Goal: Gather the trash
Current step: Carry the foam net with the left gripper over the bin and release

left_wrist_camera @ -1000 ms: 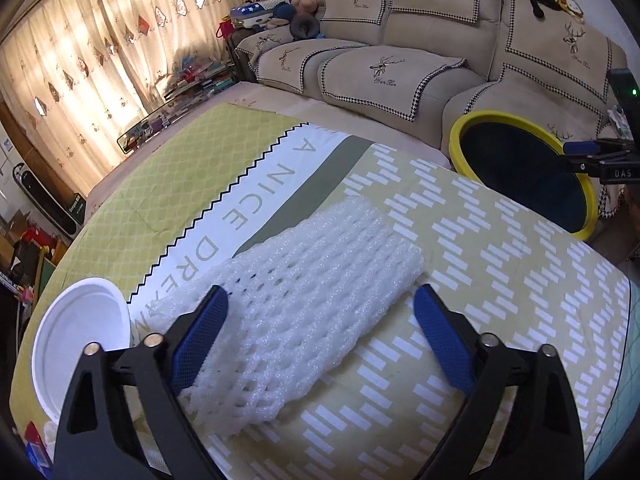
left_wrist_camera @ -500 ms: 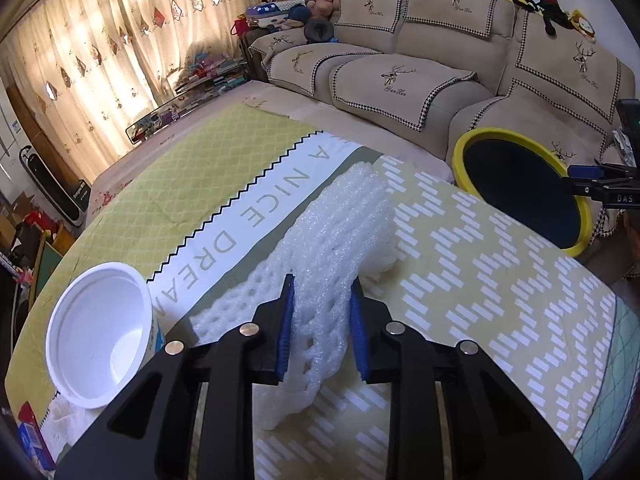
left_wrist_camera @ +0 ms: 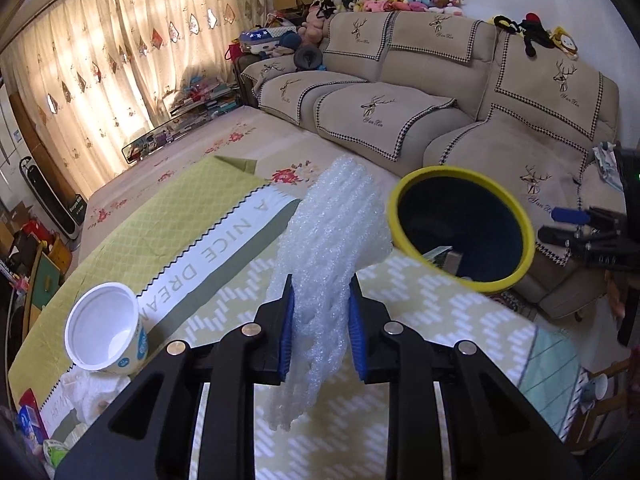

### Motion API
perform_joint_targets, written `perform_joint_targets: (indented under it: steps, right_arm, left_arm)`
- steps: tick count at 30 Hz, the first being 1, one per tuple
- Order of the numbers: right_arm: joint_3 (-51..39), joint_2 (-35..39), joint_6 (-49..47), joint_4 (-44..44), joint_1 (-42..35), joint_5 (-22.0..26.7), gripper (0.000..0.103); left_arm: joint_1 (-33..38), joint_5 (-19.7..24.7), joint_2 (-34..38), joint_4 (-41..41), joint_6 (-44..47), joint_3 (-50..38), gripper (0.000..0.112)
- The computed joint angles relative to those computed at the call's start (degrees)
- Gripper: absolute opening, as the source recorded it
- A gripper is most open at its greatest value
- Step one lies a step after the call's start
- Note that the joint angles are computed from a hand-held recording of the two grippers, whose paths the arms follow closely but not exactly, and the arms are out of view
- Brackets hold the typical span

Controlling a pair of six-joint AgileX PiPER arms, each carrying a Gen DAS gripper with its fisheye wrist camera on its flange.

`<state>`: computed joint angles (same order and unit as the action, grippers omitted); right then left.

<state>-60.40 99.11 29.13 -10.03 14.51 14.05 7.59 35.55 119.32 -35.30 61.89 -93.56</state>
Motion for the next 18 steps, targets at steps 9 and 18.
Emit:
perform_joint_targets:
  steps: [9, 18]
  right_arm:
    - [12.90, -9.18, 27.77, -25.91, 2.19, -1.76, 0.075]
    - [18.71, -12.90, 31.88, -30.38, -1.49, -3.92, 0.077]
  left_arm:
    - [-9.45, 2.62, -3.59, 4.15, -10.46, 1.36, 0.024]
    - [-21.55, 3.61, 4.77, 14.57, -25.49, -10.36, 0.024]
